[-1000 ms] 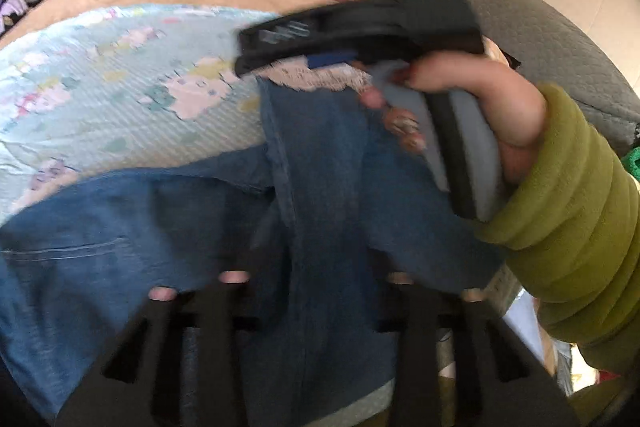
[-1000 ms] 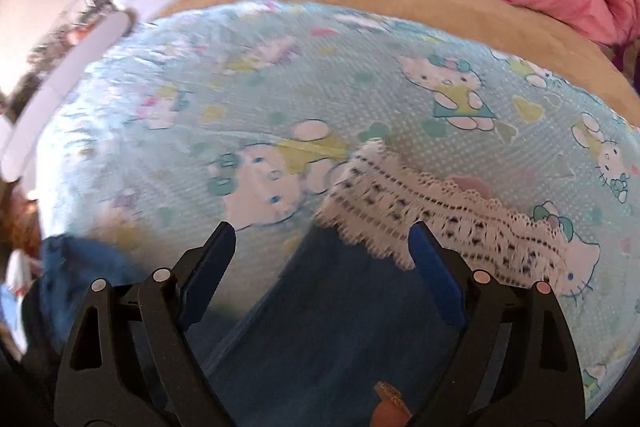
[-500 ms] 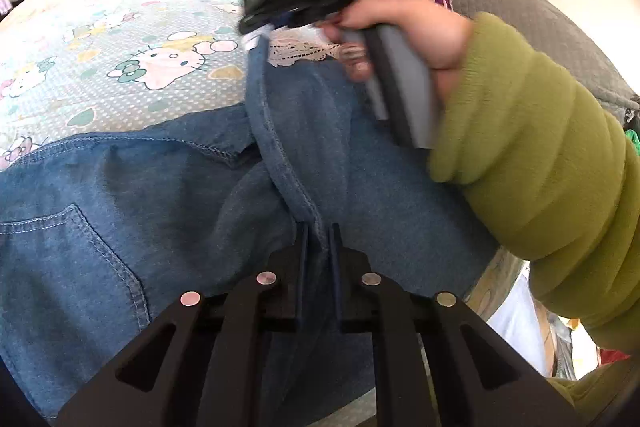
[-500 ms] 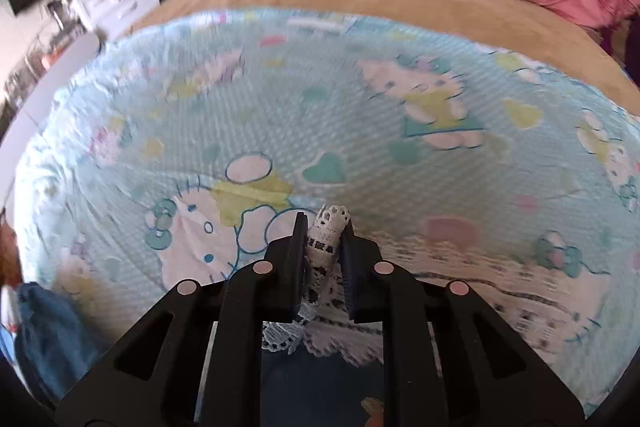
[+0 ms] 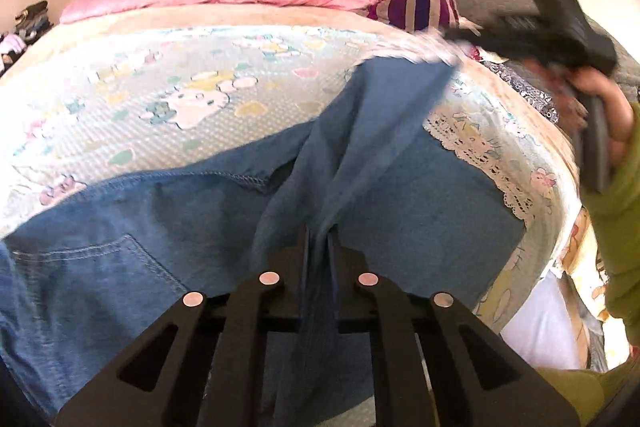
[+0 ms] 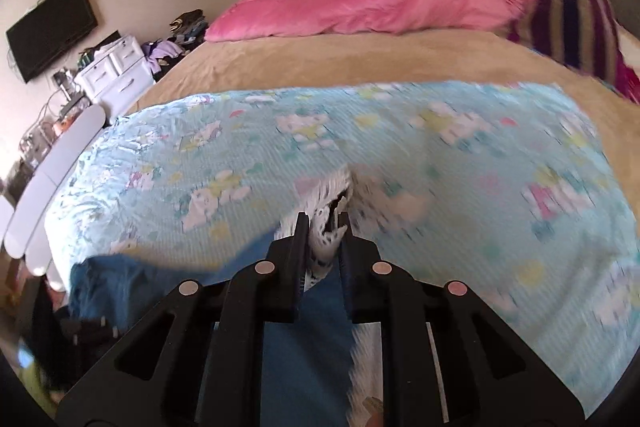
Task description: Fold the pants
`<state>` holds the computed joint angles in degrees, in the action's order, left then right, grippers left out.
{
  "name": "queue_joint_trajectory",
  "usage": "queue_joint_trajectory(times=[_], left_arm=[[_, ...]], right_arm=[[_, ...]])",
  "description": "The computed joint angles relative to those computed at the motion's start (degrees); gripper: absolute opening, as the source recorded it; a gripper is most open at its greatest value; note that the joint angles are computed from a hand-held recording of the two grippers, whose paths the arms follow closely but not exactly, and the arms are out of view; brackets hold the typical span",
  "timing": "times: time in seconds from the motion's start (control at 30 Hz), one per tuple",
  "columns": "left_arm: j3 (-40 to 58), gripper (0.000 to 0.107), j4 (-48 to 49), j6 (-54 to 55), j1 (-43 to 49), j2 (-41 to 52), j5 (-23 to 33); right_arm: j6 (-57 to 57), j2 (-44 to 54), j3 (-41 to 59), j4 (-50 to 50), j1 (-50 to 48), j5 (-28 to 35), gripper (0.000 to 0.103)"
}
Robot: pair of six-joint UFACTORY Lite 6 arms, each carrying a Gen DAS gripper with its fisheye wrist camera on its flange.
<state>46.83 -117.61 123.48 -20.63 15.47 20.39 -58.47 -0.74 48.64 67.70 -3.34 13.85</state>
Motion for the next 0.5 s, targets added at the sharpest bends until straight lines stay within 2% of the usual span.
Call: queue_joint_trajectory(times=[0.13,0.23,0.3,0.5], left_arm=[[-4.65,0.007,4.73,-3.38,-0.17,-7.26,0.37],[-5.52,0.007,8.21,-4.91,-1.50,-8.93,0.10],[-7.12,0.007,7.85,-3.42,-3.20,-10.43,-0.80],[-9.15,0.007,7.72,-1.59,-6.86,-11.89,-4.32]], right_arm=[[3.88,-13.26,-12.18,-5.37,-3.77,3.55,0.009],[7.97,-21.47,-19.75,-10.38,-7.40,6.47,0.009],[10.82,-24.21,-23.33,-13.34,-8.95,7.52,0.009],[6.74,-27.38,-30.72,-12.15,-14.48,10.36,0.008]])
